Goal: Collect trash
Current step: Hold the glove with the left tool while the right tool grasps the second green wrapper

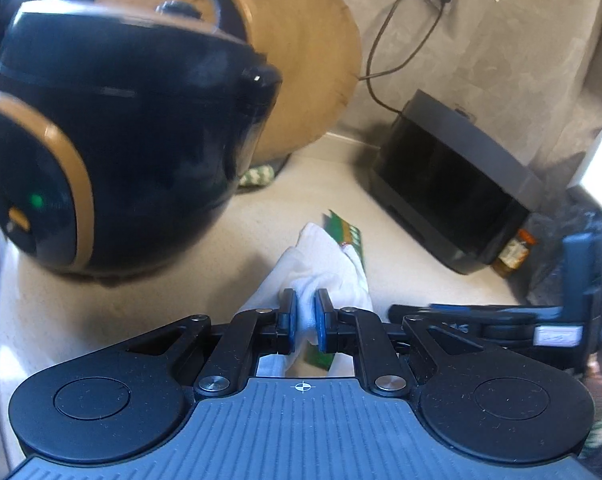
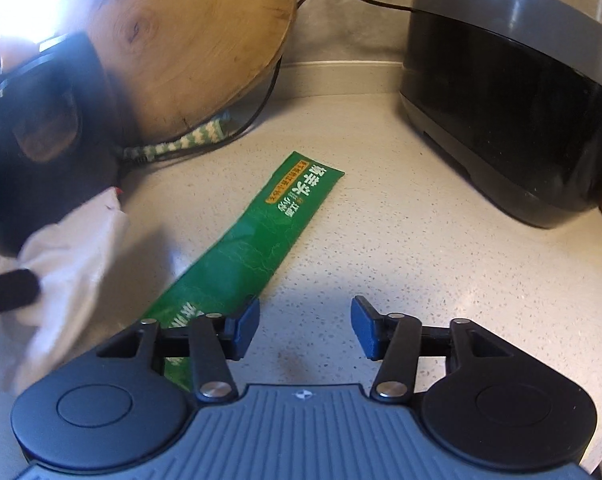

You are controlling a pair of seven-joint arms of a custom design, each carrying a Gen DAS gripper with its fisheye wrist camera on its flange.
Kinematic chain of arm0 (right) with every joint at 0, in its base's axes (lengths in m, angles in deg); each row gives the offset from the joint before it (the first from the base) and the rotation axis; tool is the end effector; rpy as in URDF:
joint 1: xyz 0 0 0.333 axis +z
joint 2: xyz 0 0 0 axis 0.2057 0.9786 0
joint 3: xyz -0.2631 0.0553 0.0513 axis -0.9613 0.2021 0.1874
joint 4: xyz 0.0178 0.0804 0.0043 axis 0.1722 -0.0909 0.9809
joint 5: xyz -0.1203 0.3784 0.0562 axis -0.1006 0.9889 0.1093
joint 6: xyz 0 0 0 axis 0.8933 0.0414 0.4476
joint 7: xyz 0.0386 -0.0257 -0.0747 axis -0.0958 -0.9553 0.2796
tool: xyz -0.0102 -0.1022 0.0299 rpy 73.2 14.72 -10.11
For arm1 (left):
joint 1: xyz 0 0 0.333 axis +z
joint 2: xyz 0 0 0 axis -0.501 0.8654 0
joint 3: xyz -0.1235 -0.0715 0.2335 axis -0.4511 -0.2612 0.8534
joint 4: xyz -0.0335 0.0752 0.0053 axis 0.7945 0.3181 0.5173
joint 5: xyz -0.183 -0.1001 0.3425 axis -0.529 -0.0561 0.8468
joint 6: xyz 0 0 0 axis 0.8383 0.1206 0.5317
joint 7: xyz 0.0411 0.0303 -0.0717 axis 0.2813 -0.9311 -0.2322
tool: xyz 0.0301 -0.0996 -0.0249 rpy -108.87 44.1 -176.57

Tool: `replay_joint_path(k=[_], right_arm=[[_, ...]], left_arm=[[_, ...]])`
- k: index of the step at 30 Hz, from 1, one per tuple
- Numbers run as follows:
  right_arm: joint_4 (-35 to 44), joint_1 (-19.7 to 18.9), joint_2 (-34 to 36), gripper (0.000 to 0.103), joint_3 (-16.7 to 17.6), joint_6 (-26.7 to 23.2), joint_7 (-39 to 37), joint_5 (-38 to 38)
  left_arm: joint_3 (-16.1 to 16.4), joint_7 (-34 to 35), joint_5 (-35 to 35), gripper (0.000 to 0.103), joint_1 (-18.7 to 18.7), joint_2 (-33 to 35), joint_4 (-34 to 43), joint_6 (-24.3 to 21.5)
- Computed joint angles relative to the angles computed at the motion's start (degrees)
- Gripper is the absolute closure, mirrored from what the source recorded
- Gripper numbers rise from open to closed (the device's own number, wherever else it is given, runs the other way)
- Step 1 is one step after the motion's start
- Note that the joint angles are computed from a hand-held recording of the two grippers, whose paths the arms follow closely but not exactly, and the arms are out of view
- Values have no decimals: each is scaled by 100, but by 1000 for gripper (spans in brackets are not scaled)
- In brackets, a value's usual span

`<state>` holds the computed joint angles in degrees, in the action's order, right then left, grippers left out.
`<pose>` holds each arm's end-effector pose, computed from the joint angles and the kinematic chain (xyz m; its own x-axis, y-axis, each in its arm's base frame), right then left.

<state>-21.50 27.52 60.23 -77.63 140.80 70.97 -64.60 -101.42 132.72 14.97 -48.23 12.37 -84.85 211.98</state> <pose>0.4334 0.2111 0.7829 0.0170 -0.9949 -0.0990 -0.7312 0.0551 -0.6799 0.3786 -0.3305 0.7921 -0.2766 -0.8932 0.3546 -0.5963 -0.1299 -0.7922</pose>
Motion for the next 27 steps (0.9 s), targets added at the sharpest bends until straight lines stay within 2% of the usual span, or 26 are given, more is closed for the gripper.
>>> replay_joint_path(k=[2,11,15,17,20,22,24,27], right_arm=[[118,1,86,36,14,0,127,47],[1229,225,1132,34,87,-219,677,-160],[1488,426,1412,34,60,-335,631,-448],[1450,495,1365,34,49,-419,584,-650],[926,496,926,34,96,-365,624,-1257],[704,418,714,34,184,-582,718,-1641],[499,354,511,34,95,-544,768,-1410],[293,282,318,34,-65,-80,834,-699]], left_arm=[[-33,-15,88,90,22,22,8,55],[-45,-381,227,90,134,-96,-117,29],[-4,-347,218,90,122,-202,-195,21],[54,-272,118,90,91,-269,-279,29],[60,-240,69,90,105,-303,-320,32],[54,-238,50,90,116,-304,-339,62],[66,-207,5,90,104,-311,-365,76],[56,-186,-42,90,90,-279,-361,85]])
